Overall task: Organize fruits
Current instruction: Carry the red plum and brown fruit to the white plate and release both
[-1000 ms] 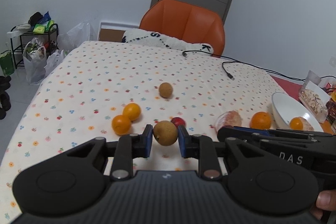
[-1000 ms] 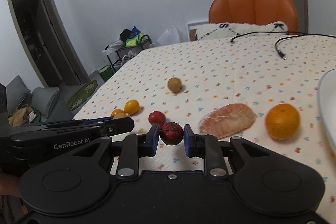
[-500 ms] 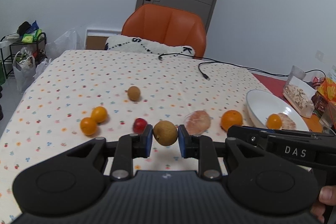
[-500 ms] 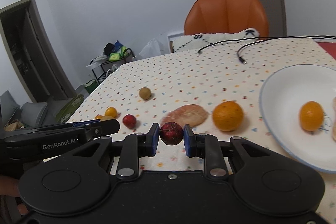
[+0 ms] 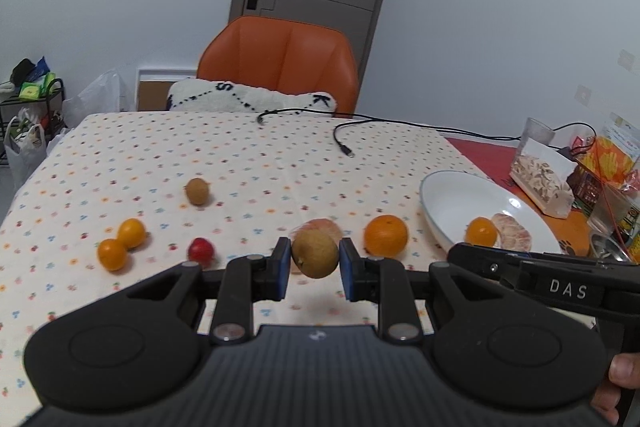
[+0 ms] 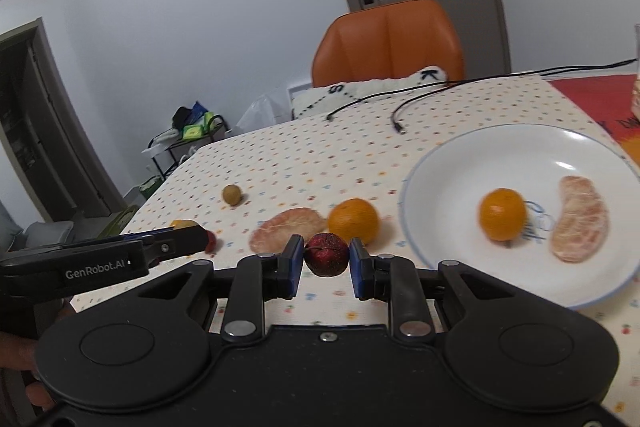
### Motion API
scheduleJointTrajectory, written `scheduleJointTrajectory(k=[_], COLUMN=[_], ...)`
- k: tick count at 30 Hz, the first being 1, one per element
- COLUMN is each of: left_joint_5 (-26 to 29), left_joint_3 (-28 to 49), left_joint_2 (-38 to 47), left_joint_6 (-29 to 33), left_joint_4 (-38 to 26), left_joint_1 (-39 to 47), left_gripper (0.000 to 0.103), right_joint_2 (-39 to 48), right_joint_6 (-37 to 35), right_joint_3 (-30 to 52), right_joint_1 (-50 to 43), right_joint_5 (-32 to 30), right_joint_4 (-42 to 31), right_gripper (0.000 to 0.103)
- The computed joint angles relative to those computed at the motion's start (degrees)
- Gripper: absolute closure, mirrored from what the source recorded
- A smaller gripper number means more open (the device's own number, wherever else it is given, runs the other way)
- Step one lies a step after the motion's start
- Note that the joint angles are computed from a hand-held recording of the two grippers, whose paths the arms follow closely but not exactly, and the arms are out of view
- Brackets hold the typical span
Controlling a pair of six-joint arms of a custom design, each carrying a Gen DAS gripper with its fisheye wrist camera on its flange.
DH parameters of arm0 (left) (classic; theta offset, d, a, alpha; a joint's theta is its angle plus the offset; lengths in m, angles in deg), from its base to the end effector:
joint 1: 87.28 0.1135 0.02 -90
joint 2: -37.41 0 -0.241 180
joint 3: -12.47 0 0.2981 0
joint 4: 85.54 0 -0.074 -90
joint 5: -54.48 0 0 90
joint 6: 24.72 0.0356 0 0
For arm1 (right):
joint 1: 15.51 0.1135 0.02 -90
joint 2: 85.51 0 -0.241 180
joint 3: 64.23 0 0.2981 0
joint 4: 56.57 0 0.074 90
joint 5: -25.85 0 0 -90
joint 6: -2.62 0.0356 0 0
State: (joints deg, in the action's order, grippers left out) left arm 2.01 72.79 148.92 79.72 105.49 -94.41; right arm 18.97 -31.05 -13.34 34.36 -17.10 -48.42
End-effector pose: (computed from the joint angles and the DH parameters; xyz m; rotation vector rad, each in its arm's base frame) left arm 0.3677 -0.0679 0.0395 0.7376 2.0538 -0.6670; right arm 0.2301 0.2326 0.0369 0.4802 2.0244 0.1357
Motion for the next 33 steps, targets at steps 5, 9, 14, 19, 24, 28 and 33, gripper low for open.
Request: scheduleJointTrajectory(k=[5,9,14,19,24,28,33], left_joint_5=[-0.74,-1.32,-2.13,-3.06,-3.98,-4.73,-5.75], left_joint_3=[-1.46,-2.22,-2.68,-2.90,-2.82,-2.60,-1.85], left_joint_2=[-1.26,-1.93,-2.01,-1.99,-1.78,-1.77,-1.11], left_joint_6=[-0.33,-0.88,-1.15,-1.36,-1.68,-1.82,-1.96], left_joint_4=[0.65,1.37,1.95,2.28,2.65,2.68,2.76], left_joint_1=[-2.09,-3.62,-5.60,-7.67,-9.63,-11.12,-13.05], left_gripper=[0.079,0.079,0.079,0.079,0.079,0.079,0.079], right_joint_2=[-2.74,-4.93,-7.45,-9.35,-9.88,-9.81,-10.21], right_joint_6=[3.58,6.36,9.39,12.27,14.12,14.54,15.47], right_joint_3=[-3.90,-6.75,-10.11,-13.09,-14.94,-15.93,-17.00], right_joint_1=[0.82,1.07,1.13,0.85,0.34,-0.05,0.16], right_joint_5=[2.38,3.70,5.21,5.98,6.18,6.02,6.08], right_joint_4=[-1.02,-2.06,-3.26,-3.84,-3.67,-2.89,-2.82], right_gripper=[0.080,0.080,0.080,0.080,0.080,0.074,0.072])
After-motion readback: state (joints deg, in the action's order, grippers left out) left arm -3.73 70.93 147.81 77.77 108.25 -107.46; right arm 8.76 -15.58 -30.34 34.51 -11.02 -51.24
